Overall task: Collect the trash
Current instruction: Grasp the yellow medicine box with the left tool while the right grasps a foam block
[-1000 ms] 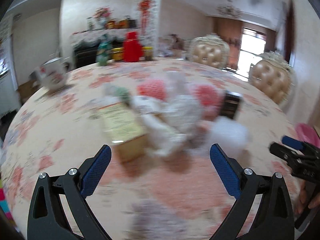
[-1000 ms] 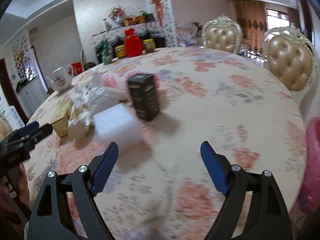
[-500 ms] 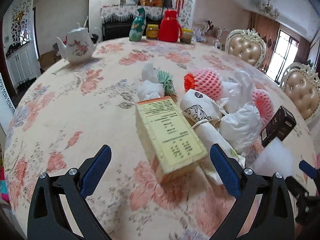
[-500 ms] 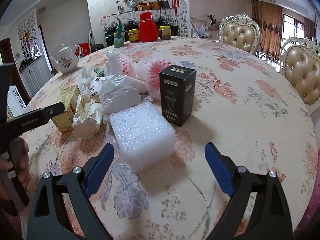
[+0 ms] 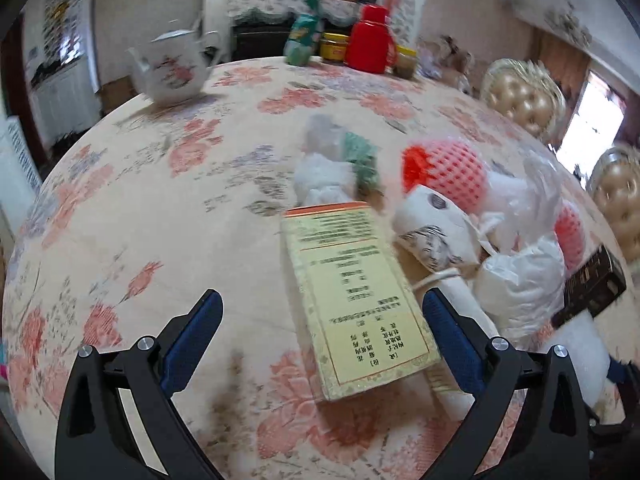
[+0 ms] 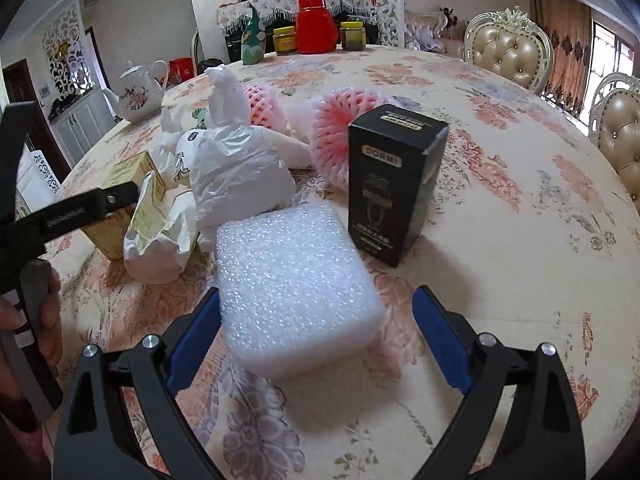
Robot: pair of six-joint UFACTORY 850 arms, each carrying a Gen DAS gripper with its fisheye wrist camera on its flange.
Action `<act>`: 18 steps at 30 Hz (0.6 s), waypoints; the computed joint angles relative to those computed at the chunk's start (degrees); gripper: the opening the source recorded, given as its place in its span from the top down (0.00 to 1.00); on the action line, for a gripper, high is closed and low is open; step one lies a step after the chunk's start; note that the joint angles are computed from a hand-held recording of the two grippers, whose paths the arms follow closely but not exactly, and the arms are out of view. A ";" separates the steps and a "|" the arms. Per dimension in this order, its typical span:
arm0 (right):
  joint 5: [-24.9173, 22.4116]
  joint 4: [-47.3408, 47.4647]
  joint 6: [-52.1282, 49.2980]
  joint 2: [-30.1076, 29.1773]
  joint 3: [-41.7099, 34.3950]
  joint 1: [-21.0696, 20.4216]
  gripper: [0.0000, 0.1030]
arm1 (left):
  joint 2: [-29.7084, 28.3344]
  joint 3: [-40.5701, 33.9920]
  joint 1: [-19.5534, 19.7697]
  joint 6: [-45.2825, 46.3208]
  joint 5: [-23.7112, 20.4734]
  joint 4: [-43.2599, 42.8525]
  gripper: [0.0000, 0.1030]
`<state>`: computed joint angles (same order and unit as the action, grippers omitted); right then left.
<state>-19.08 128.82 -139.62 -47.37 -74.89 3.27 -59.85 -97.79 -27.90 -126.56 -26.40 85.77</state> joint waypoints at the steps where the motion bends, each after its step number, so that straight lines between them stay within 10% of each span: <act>1: 0.43 0.90 -1.30 0.02 0.01 0.27 0.11 | 0.03 0.19 0.19 -0.27 0.03 -0.39 0.08; 7: 0.82 -2.51 1.75 -0.33 -0.55 0.43 0.13 | -0.22 -0.26 0.22 0.70 -2.53 -1.71 0.09; 18: -1.26 -6.54 9.41 -0.84 -1.07 -1.22 0.38 | 0.47 1.79 -0.62 -2.14 -0.41 3.45 0.51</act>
<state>-20.34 122.28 -130.20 -48.21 -75.96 2.04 -59.38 -96.00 -28.52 -128.70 -26.82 89.21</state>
